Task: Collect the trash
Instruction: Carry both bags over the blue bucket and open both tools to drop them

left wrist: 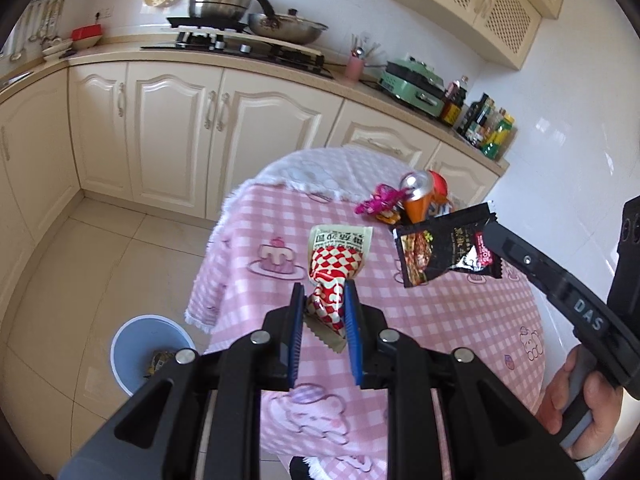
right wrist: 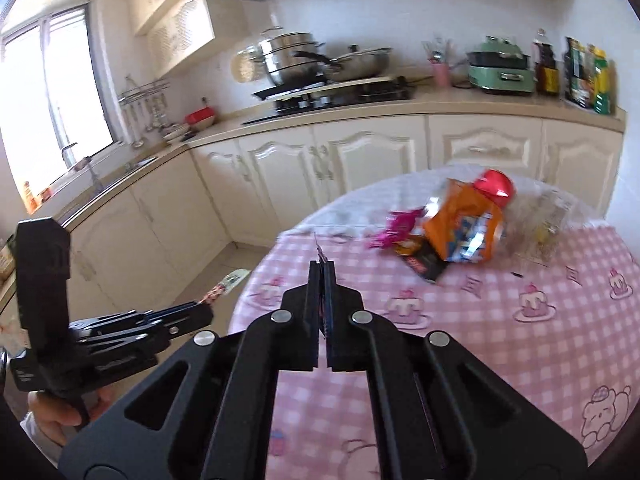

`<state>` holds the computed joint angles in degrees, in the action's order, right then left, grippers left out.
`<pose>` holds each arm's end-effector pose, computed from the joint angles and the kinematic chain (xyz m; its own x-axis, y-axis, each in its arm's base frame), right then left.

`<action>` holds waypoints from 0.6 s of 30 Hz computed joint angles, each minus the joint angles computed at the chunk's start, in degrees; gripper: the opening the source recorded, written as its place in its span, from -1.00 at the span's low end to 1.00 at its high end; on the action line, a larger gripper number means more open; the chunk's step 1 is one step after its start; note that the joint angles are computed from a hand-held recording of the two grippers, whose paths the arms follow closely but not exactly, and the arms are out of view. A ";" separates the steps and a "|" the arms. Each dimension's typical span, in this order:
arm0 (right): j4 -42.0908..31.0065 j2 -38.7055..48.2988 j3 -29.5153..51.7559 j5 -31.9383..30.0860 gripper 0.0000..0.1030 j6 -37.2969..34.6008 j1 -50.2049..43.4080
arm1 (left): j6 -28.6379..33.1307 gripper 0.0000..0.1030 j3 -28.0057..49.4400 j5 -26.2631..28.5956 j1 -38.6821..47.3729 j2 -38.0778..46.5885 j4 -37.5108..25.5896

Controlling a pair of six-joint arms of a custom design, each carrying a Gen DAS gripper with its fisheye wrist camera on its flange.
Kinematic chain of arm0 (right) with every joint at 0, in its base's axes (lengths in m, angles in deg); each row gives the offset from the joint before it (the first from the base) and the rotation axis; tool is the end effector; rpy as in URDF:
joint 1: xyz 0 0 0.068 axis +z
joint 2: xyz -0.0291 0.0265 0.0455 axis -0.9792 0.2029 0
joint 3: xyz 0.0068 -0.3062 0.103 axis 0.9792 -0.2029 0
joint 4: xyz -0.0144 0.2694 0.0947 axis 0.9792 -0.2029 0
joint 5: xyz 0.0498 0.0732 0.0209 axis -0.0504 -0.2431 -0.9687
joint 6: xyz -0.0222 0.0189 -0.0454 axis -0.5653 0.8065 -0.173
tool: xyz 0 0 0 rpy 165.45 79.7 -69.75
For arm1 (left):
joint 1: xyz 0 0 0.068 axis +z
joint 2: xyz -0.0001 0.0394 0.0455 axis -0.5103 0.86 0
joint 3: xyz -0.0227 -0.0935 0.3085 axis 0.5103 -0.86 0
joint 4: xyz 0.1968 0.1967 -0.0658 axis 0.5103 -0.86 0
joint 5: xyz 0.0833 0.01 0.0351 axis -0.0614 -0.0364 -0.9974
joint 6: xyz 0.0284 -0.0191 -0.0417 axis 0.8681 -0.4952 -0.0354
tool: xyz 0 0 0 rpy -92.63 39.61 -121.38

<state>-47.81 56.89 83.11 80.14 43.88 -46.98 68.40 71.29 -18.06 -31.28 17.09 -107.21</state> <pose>0.1978 0.0967 0.5592 -0.4288 0.3085 -0.8491 0.2636 0.9417 0.2090 0.3117 -0.0272 0.5240 -0.6434 0.2791 -0.7128 0.6558 0.6813 -0.3252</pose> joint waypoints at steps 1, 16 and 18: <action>0.04 1.55 1.73 -0.24 -0.96 -0.33 1.16 | 0.51 -0.64 0.31 0.33 1.03 0.28 -0.23; 6.10 30.46 22.07 -15.59 -0.97 -7.07 4.54 | 4.12 -0.64 13.25 0.05 20.36 16.57 -3.44; 6.30 34.59 24.32 -17.97 -0.97 -7.14 4.06 | 3.56 -0.64 15.21 -1.58 21.77 20.19 -3.21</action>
<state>-41.51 91.49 107.43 62.18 36.73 -42.91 71.96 86.51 -19.64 -9.51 37.29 -110.42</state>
